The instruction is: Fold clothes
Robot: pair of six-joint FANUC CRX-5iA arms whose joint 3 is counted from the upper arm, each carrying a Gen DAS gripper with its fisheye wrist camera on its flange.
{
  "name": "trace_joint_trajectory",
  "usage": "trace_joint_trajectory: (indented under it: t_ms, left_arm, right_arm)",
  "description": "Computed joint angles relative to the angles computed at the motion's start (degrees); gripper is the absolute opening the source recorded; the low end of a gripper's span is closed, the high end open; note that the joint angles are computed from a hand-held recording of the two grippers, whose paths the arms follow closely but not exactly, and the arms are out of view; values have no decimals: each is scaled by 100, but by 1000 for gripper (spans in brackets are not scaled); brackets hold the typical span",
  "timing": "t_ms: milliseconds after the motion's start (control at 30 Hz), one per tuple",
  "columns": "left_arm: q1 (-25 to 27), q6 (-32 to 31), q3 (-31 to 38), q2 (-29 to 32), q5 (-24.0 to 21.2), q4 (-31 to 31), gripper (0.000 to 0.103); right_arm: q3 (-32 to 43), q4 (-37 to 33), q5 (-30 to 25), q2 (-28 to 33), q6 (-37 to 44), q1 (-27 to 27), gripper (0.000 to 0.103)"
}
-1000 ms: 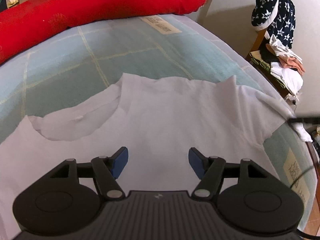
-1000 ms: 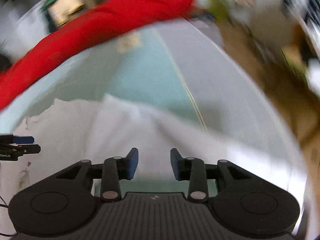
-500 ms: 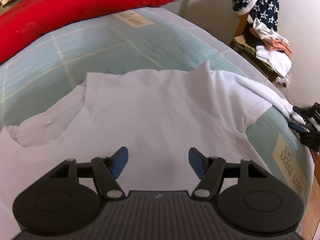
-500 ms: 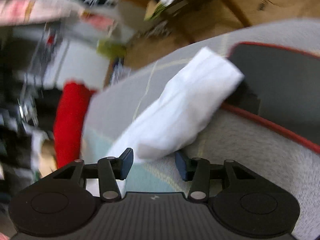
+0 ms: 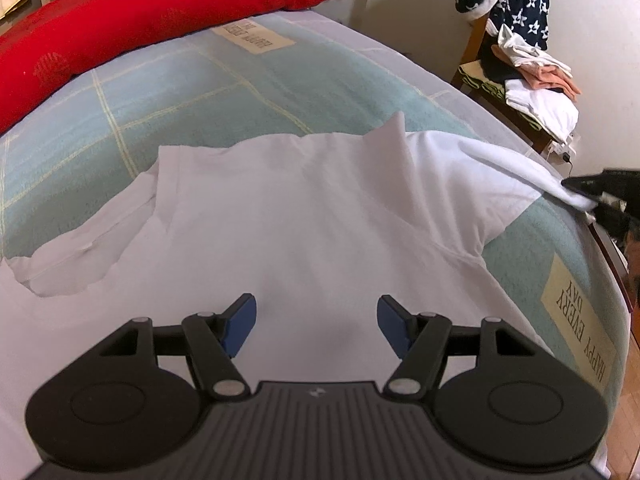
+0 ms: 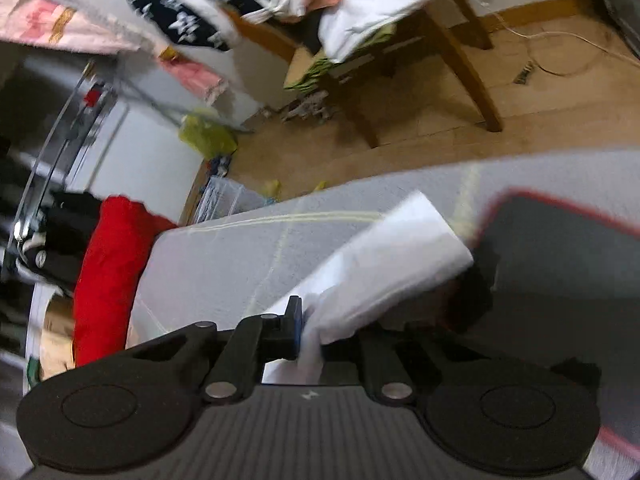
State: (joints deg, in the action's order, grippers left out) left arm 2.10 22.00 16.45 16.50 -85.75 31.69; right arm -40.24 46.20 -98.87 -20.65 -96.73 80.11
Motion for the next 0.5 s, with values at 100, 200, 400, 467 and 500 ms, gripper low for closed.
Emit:
trace_joint_trajectory:
  t_ms: [100, 200, 400, 467, 500]
  left_arm:
    - [-24, 68, -1, 7, 0, -14, 67]
    - [-44, 37, -29, -11, 0, 12, 67]
    - [-66, 62, -22, -2, 10, -19, 68]
    - [-73, 72, -9, 5, 12, -18, 68]
    - [-76, 69, -8, 5, 19, -12, 68]
  right_arm:
    - [0, 270, 85, -187, 802, -222, 8]
    - [94, 393, 192, -347, 2009, -622, 8]
    - [242, 868, 403, -624, 3981, -1341, 8]
    - [278, 1039, 408, -684, 4367, -1468, 8]
    - [292, 1128, 427, -731, 4584, -1539, 8]
